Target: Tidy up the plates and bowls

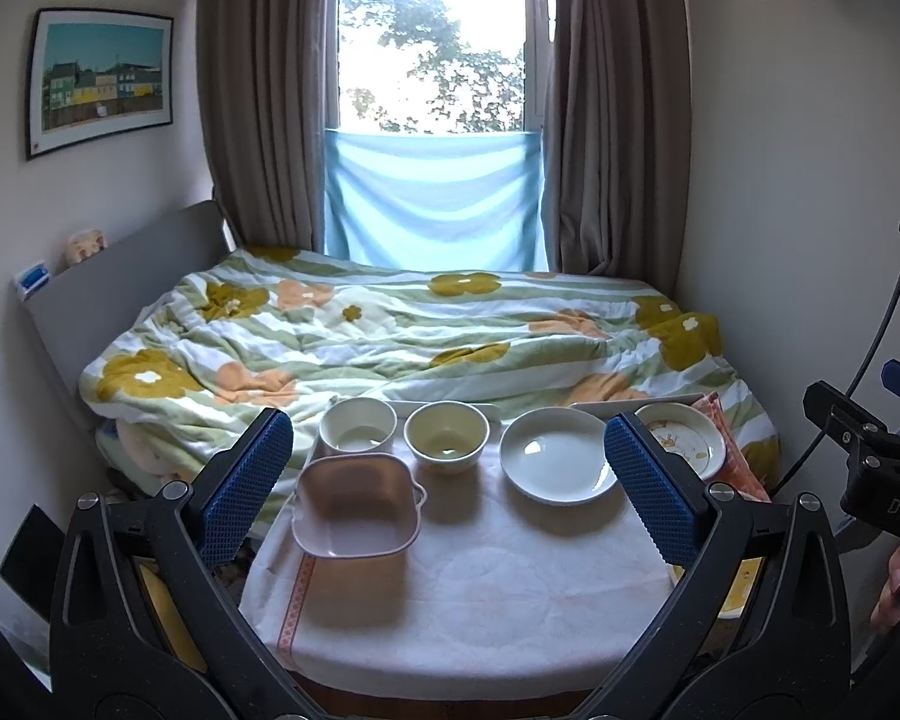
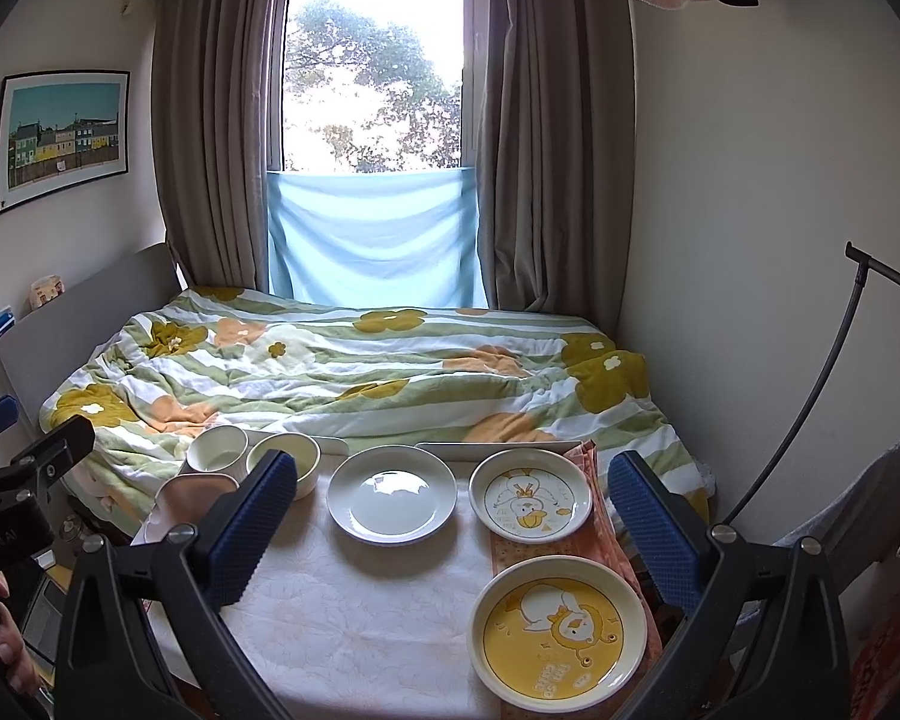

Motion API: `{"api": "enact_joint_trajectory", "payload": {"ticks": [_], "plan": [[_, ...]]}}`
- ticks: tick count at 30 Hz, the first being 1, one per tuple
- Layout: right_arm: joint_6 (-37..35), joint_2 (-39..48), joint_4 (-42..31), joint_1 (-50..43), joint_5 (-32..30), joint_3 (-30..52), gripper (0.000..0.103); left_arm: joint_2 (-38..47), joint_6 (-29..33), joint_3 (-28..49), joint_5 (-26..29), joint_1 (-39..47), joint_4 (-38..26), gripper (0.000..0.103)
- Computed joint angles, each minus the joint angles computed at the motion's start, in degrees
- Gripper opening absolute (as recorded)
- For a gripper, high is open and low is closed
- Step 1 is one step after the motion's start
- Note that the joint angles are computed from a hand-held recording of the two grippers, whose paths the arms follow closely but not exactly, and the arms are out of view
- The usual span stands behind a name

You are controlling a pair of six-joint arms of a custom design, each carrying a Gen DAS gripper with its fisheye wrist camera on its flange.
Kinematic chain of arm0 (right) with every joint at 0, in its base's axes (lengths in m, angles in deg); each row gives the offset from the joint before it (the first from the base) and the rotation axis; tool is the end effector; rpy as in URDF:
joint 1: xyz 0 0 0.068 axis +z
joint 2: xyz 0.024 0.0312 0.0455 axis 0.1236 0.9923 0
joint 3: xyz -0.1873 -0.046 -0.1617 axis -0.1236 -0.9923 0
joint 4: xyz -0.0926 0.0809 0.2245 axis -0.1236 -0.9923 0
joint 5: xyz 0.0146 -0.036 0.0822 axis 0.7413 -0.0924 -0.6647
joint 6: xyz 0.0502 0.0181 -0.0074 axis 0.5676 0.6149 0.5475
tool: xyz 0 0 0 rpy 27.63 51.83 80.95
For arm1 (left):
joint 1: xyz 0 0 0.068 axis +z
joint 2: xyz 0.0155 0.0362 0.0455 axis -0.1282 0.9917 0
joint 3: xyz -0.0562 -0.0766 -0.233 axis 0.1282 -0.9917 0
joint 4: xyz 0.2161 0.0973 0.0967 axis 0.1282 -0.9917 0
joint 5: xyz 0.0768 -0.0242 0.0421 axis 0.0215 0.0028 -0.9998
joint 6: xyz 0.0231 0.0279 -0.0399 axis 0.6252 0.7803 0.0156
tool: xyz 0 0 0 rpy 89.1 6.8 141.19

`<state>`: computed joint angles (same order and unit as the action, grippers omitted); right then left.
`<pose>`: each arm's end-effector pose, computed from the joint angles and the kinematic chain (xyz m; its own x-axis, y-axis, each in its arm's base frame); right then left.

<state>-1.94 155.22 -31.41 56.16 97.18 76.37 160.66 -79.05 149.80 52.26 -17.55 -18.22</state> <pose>0.2583 0.2537 0.3957 -0.4842 0.1754 -0.8572 0.3686 0.9294 -0.0181 0.3359 -0.0655 0.3564 -0.4316 0.1653 -0.8868 0.3401 0.9403 0.0098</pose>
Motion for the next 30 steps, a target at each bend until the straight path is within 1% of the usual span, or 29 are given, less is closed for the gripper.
{"api": "enact_joint_trajectory", "payload": {"ticks": [7, 16, 21, 24, 27, 30], "plan": [[0.5, -0.2, -1.1, 0.0, 0.2, 0.7, 0.103, -0.7, 0.2, -0.2, 1.0, 0.8, -0.3, 0.103], [0.8, -0.6, -1.5, 0.3, 0.6, 0.5, 0.103, -0.5, 0.1, 0.0, 0.6, 0.4, -0.3, 0.103], [0.8, -0.3, -1.9, 0.4, 1.2, 1.6, 0.103, -0.3, 0.0, 0.9, 2.3, 1.1, -0.9, 0.103], [1.4, -0.9, -2.1, 0.1, 0.8, 1.3, 0.103, 1.6, 0.4, 3.5, 3.1, 0.7, -2.4, 0.103], [4.1, -2.0, -3.0, -0.3, 0.2, -0.6, 0.103, 4.9, 1.4, 7.3, 4.5, -0.1, -4.8, 0.103], [8.5, -5.2, -3.1, -1.0, -1.1, -6.8, 0.103, 9.6, 3.6, 11.5, 6.1, -2.1, -8.3, 0.103]]}}
